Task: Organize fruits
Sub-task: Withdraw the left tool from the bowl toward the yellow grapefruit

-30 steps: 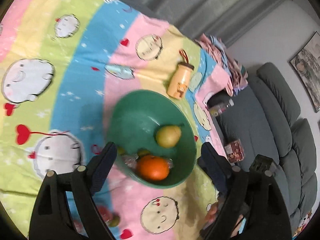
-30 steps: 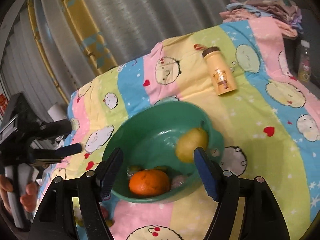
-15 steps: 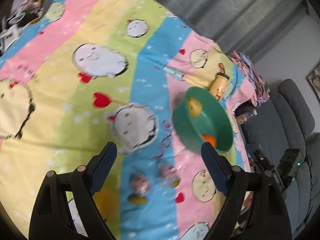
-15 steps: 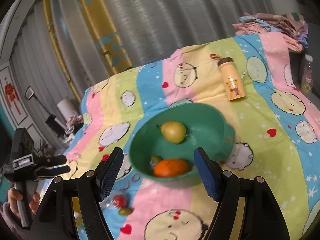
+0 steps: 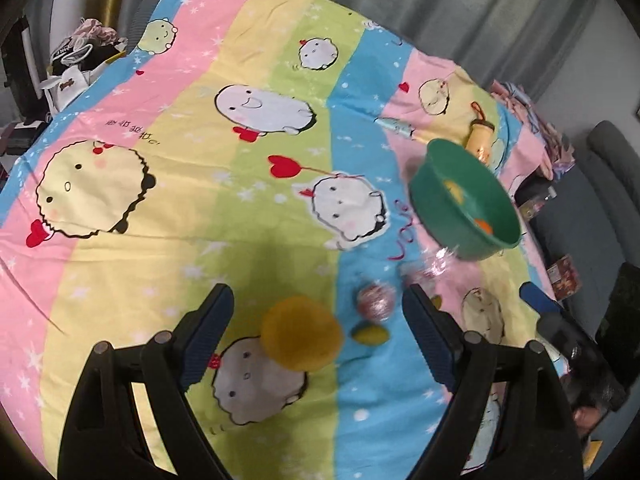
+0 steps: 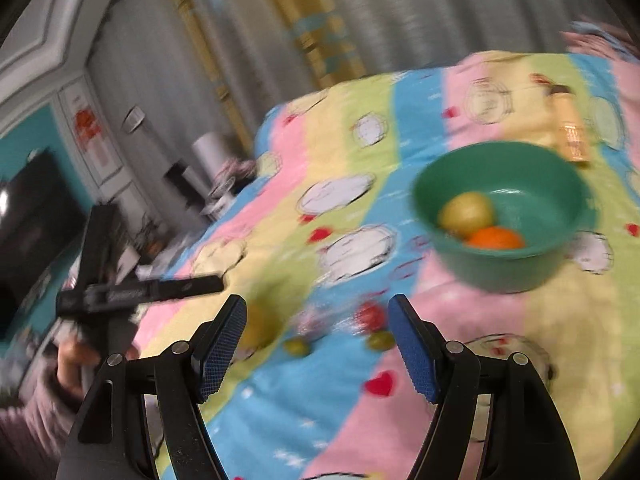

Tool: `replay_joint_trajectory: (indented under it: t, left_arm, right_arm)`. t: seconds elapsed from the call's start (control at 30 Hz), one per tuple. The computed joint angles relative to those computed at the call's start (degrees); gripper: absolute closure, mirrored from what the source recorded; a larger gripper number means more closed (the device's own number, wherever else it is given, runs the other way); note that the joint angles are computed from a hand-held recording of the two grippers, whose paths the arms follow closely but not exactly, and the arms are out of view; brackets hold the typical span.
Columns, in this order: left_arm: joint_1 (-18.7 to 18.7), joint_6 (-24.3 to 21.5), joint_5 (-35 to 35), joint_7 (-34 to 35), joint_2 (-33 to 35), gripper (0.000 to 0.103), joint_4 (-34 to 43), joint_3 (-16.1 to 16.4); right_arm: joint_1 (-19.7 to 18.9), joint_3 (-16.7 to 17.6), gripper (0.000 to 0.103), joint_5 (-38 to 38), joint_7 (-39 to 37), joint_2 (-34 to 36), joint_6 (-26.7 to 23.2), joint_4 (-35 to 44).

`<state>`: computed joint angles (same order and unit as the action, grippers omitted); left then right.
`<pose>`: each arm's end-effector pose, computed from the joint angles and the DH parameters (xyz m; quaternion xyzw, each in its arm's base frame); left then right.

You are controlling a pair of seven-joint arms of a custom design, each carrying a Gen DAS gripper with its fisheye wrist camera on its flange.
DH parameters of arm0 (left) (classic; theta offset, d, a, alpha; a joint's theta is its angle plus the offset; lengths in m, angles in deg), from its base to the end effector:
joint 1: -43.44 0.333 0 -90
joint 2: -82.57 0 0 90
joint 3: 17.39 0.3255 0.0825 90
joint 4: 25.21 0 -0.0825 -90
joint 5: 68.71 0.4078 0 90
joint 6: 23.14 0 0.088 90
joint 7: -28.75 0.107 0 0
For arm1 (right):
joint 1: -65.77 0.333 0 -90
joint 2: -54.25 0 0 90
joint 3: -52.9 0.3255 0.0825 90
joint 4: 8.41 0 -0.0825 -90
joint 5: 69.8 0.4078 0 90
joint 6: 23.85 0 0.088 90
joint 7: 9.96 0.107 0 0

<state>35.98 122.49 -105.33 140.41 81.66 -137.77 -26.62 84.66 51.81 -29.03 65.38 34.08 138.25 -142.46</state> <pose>0.5946 -0.1712 0.5441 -0.5720 0.7322 -0.3676 0.0396 0.4912 0.1219 0.5601 -0.6245 0.6390 -0.0911 0.4397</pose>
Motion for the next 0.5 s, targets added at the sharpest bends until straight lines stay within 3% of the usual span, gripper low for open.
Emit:
replay_joint_trajectory:
  t: [0.17, 0.37, 0.5]
  left_arm:
    - [0.18, -2.09, -0.62, 1.31, -0.01, 0.017, -0.36, 0.1]
    - [0.34, -5.34, 0.69, 1.82, 0.26, 0.017, -0.37, 0.17]
    - [0.9, -7.1, 1.77, 1.38, 0.7, 0.017, -0.13, 0.38]
  right_arm:
    - [3.27, 0.33, 0.029, 1.57, -5.91, 3.23, -4.65, 2.87]
    - [2.44, 3.59, 0.029, -2.13, -6.3, 6.49, -7.57, 5.18]
    - [3.01, 3.81, 0.029, -0.65, -8.2, 8.28, -8.58, 6.73]
